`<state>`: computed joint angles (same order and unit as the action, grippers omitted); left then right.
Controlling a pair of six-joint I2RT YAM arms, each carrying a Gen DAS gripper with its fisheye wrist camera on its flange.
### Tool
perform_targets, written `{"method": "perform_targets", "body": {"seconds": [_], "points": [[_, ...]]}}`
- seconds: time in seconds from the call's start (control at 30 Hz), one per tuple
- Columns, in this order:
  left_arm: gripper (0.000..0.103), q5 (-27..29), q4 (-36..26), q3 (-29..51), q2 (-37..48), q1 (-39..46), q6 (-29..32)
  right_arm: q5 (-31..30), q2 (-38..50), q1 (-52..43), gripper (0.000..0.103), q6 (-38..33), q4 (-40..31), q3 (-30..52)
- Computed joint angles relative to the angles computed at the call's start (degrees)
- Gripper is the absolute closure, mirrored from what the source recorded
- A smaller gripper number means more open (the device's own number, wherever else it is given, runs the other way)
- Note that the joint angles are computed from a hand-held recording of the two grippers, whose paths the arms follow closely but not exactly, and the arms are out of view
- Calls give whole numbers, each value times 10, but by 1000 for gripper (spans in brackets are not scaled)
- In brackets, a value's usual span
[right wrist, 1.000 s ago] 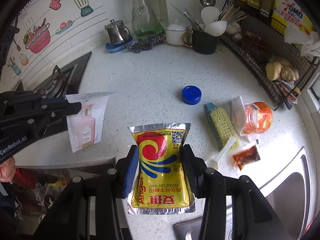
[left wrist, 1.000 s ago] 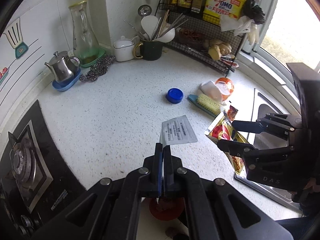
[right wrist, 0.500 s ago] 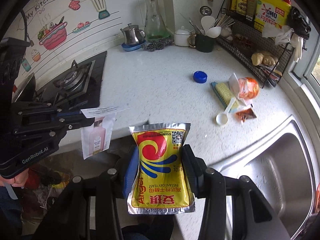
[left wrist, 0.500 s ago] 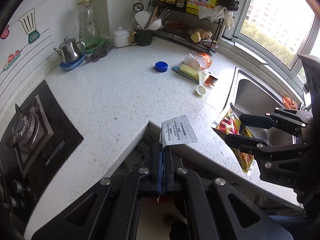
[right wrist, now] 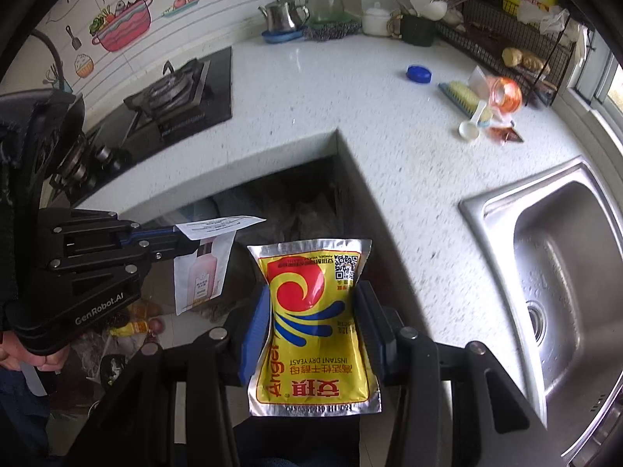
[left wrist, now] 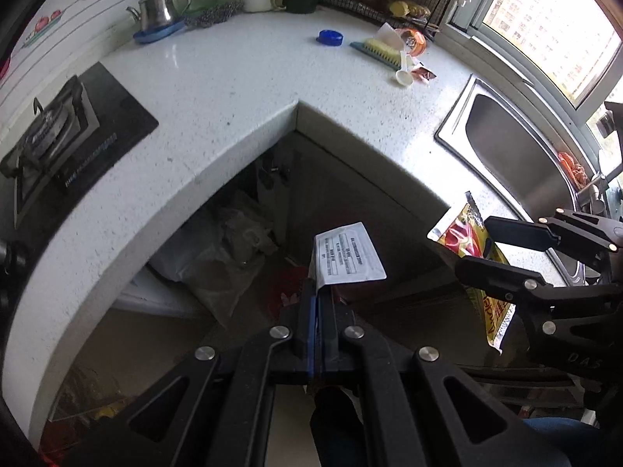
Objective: Collect trash
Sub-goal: 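Carry the leaflet card and yeast packet down toward the red bucket, then open the left tool over the red bucket while the right tool drops the yeast packet in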
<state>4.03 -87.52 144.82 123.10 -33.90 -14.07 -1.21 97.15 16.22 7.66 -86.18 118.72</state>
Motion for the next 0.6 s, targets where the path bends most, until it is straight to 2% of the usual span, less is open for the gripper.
{"method": "perform_targets", "body": {"seconds": [0.2, 0.43, 0.6], "points": [[103, 9, 134, -247, -73, 0, -30, -1, -38, 17, 61, 3, 95, -166], [103, 18, 273, -418, -76, -2, -25, -1, -50, 18, 61, 20, 243, -344], [103, 25, 358, -490, -40, -2, -24, 4, -45, 9, 61, 35, 345, -444]]}}
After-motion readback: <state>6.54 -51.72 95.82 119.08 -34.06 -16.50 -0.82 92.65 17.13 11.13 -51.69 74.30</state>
